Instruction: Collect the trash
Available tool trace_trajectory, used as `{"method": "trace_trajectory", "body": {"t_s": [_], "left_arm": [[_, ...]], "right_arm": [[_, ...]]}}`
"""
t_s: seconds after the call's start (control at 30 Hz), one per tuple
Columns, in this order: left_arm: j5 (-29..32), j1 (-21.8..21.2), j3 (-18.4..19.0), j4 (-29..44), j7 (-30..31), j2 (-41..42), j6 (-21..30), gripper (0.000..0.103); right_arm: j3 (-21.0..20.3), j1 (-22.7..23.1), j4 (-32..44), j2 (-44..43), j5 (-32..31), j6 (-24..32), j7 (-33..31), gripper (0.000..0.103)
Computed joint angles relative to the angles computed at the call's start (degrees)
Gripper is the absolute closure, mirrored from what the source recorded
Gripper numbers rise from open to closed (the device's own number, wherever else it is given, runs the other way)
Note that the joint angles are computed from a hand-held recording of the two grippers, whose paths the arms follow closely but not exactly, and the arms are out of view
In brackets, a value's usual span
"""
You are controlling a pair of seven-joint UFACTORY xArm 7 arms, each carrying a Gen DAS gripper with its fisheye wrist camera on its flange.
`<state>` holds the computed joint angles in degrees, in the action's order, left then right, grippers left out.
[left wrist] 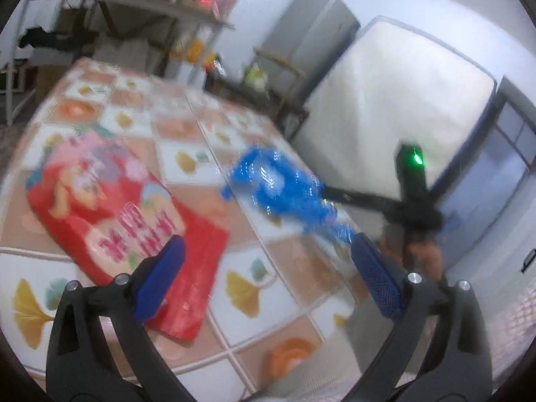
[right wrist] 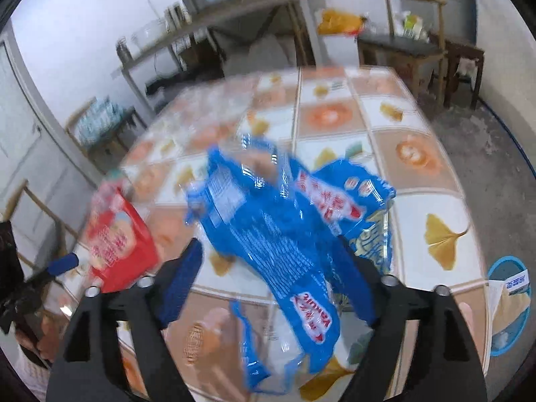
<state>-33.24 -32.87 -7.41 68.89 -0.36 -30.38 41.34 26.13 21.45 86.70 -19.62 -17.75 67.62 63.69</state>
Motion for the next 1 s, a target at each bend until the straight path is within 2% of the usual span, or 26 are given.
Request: {"method": "trace_trajectory", "body": {"t_s": [0.07, 0.17, 0.2, 0.3, 0.4, 0.47, 0.63, 0.77, 0.83, 0.9, 1.0], "left_arm": [[5.8, 4.4, -2.5, 0.2, -4.9, -0.1, 1.4, 0.008], [16.2, 10.3, -6.2, 4.3, -12.7, 3.2, 10.3, 0.008], [17.2, 10.1, -6.0, 5.0, -13.7, 4.4, 11.9, 0.008], [17.3, 10.1, -5.5, 5.6, -16.2, 6.6, 12.6, 0.008], [22.3, 11.1, -7.4, 6.9, -19.1, 8.1, 12.6, 0.008], [24.2, 11.1, -7.9, 7.5, -20.4, 9.0, 12.6, 0.008], [30.1, 11.1, -9.2, 8.1, -22.0, 10.1, 12.9, 0.008], [34.7, 10.9, -10.5, 10.6, -21.6, 11.5, 17.2, 0.008], [37.2, 10.4, -11.2, 13.7, -20.0, 13.6, 21.4, 0.008], [39.9, 10.2, -12.1, 15.2, -20.5, 14.7, 23.5, 0.007], [40.5, 9.6, -11.6, 14.4, -21.8, 14.2, 22.9, 0.007]], "right_arm": [[0.5, -0.1, -0.2, -0.4, 0.0, 0.8, 1.3, 0.016], [0.6, 0.3, 0.5, 0.8, 1.7, 3.6, 2.1, 0.016], [0.6, 0.6, 0.9, 1.6, 2.1, 4.5, 2.4, 0.016], [1.6, 1.6, 3.1, 4.3, 1.1, 8.5, 3.9, 0.016], [2.0, 3.5, 5.9, 7.3, -1.5, 12.6, 4.7, 0.015], [2.5, 5.0, 8.6, 9.9, -4.0, 16.5, 4.8, 0.011], [1.7, 9.0, 11.6, 13.8, -8.5, 21.8, 4.4, 0.008], [0.5, 12.4, 13.3, 16.2, -11.2, 25.1, 4.0, 0.006], [-0.4, 14.0, 13.1, 16.3, -12.4, 25.1, 4.1, 0.006], [-1.7, 15.1, 12.0, 15.5, -12.0, 24.1, 4.5, 0.006], [-2.7, 15.4, 9.4, 13.5, -11.6, 21.9, 5.0, 0.006]]}}
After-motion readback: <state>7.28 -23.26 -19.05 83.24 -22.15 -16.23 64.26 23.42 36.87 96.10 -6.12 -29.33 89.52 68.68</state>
